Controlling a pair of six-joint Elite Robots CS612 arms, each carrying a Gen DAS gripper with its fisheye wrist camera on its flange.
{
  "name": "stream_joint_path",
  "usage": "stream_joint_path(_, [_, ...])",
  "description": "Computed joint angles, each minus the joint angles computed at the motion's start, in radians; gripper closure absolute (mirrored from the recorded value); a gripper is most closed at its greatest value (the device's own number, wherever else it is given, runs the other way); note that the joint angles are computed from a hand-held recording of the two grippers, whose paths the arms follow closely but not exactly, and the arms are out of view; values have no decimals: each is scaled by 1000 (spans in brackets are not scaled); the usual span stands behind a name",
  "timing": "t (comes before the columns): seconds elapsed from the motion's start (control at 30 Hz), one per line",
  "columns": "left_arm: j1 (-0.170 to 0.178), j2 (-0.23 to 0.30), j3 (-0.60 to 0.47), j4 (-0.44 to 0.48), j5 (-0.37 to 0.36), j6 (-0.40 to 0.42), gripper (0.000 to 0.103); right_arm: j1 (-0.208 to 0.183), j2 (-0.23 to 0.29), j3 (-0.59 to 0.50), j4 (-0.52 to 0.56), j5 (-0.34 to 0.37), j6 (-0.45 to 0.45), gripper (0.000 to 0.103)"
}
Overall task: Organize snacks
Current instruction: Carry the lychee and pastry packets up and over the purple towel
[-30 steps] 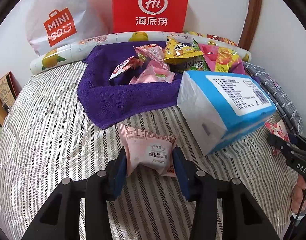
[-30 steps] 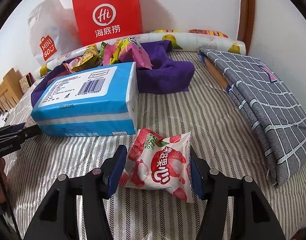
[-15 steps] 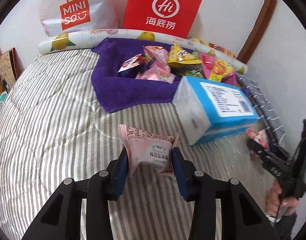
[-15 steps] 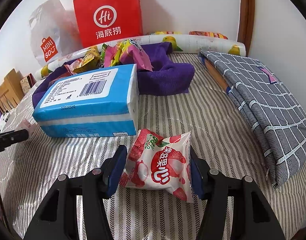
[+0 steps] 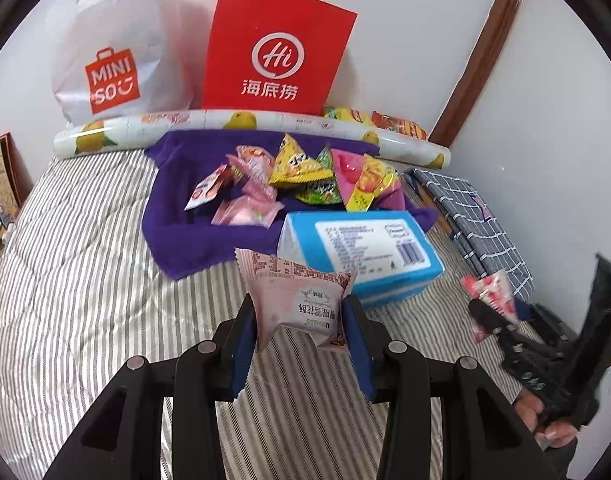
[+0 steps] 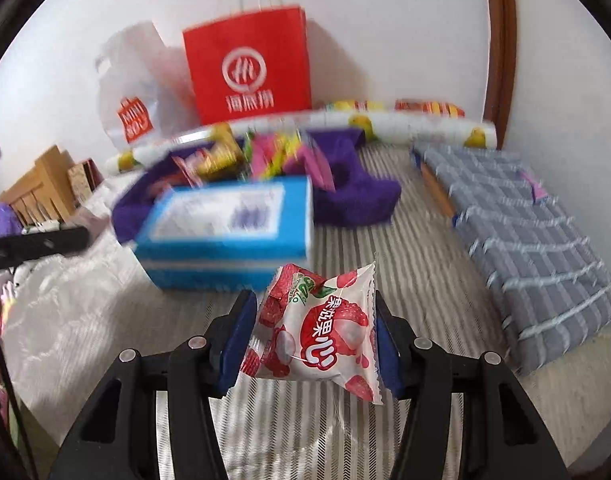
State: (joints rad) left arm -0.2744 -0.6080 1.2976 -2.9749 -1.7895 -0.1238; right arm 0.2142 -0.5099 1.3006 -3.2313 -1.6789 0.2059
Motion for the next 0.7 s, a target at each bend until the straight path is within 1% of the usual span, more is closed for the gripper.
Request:
stream_joint_path(0.07, [1,2,-10,-5,-6,-10,63,3,-14,1,-20,-10,-11,48])
stream_joint_path(0.17, [3,5,-30,-5,-17,-25,63,3,-26,-8,-39,-3,-36,48])
stream_joint_path(0.33, [4,15,-78,8,-4,-27,63,2,-25,-65,-16,-15,-64,48])
stream_joint_path(0.43, [3,26,-115,23,16,-14,63,0,-9,-117,5,-17,-66,48])
stream_joint_path(0.53, [2,44,-158,45,38,-7,63,-4,20,-188,47,0,-56,48])
stream_joint_path(0.7, [9,90,-244,73,23,-30,63,-8,68,-297,118,41,-38,48])
